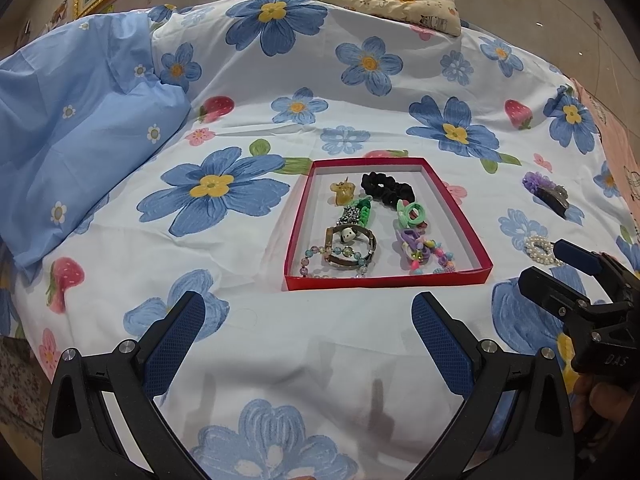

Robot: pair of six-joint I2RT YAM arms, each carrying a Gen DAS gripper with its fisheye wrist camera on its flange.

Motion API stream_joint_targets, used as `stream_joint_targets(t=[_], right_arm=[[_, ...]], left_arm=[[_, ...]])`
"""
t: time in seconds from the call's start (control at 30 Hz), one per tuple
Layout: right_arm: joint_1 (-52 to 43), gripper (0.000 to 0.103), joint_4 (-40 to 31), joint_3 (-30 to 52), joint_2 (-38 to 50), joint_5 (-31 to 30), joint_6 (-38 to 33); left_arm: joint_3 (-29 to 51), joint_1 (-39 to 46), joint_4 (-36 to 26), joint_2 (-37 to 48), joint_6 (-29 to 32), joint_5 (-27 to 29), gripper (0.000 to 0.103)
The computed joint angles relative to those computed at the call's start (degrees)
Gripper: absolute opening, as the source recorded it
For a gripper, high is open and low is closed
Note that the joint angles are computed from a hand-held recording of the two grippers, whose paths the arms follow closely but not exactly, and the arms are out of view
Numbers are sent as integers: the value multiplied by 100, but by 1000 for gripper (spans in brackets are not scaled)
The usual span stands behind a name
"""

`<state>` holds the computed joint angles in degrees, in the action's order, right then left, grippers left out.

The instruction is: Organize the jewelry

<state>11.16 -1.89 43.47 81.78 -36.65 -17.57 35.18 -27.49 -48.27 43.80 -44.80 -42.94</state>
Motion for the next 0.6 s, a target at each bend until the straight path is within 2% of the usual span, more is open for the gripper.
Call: stream_joint_targets(t=[0.6], right_arm=[[17, 103, -8, -8, -25, 21, -5]], left_arm=[[-90, 15, 102, 15, 13, 14, 103]])
